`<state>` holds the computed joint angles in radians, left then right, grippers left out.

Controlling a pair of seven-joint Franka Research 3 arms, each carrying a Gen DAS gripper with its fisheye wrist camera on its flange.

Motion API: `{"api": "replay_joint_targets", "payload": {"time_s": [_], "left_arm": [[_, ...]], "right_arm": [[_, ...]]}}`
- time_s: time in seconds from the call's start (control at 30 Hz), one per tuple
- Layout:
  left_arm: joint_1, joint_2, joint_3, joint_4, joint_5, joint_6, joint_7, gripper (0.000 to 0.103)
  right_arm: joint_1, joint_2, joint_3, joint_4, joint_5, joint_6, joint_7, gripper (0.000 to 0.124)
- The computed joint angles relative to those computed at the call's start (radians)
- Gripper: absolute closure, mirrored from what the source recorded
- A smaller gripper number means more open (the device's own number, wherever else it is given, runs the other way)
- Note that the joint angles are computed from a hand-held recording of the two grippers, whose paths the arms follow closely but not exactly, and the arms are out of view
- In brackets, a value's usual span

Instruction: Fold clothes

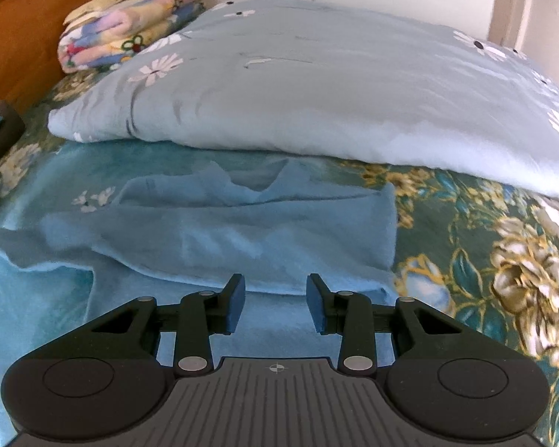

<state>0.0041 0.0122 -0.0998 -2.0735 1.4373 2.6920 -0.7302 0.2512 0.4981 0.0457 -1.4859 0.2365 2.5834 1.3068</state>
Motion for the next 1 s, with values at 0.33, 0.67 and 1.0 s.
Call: {"api": "replay_joint_targets", "payload": {"time_s": [0.33,0.67,1.0], "left_arm": [[-0.138,0.365,-0.008,0.494,0.109,0.247,0.175,0.103],[-0.114,0.748,-0.304,0.778,-0.508,0.188,0.966,0.103],[-0.114,0.727,-0.32,0.718,-0.722,0.099,1.178,0.083]], "right_arm": [[-0.058,-0.056,0.0,-0.097,0.068,0.049,-0.031,0.091],[-0.127,-0.057,-0.022,-0.123,0.108,0.052,-0.037,0.091],[-0.176,0.019,0.009,-0.023,0.16,-0.007,-0.122,0.091]]}}
